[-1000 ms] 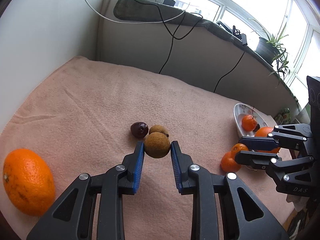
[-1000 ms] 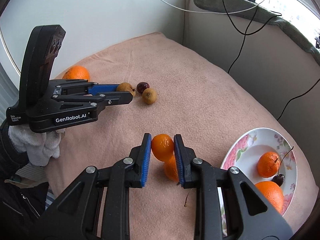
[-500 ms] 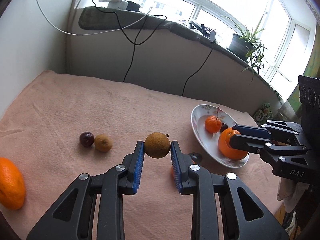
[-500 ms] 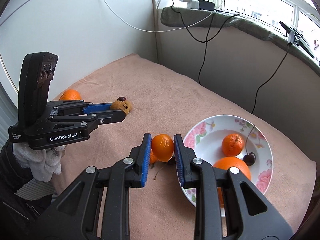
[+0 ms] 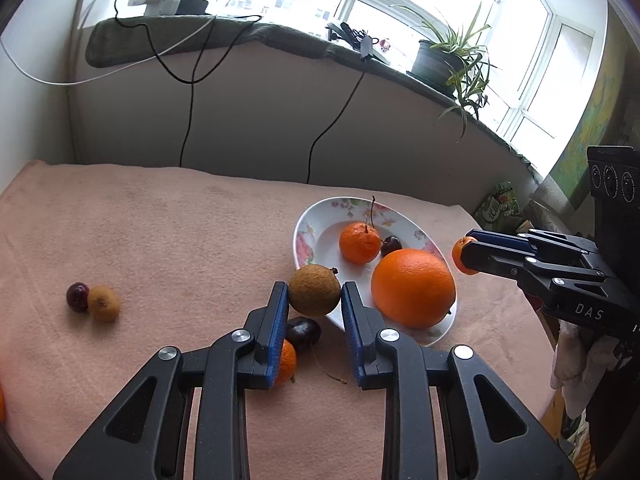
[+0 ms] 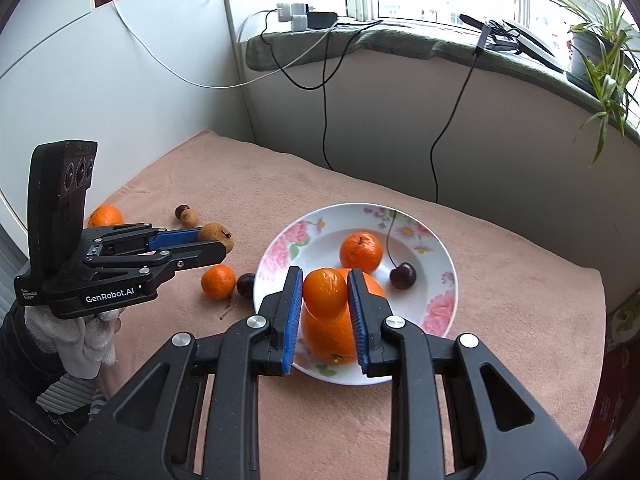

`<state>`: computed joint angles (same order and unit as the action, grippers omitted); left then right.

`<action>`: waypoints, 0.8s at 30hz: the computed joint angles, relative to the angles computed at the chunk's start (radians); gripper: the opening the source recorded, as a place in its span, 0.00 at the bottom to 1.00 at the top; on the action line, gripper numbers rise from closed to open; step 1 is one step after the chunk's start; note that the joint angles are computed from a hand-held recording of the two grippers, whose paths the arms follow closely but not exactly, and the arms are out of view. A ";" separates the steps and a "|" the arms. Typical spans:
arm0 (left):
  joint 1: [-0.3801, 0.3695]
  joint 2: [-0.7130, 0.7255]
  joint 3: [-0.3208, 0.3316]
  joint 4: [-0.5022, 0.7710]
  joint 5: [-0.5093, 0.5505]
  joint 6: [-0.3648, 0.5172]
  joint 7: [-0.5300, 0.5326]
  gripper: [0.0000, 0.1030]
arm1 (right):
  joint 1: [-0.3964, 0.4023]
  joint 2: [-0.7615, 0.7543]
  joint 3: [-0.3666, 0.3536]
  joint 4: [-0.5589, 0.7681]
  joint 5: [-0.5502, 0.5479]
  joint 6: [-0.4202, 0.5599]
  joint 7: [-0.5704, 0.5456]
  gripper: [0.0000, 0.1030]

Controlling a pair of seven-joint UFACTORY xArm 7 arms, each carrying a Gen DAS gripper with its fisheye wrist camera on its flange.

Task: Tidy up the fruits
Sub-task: 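Carry kiwi and tangerine into the white floral plate and open both tools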

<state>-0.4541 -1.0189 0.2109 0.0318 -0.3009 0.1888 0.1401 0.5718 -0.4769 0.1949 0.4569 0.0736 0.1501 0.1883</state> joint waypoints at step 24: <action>-0.091 0.149 -0.058 0.038 0.045 -0.055 -0.070 0.25 | 0.014 0.059 -0.115 -0.066 0.080 -0.051 -0.065 0.23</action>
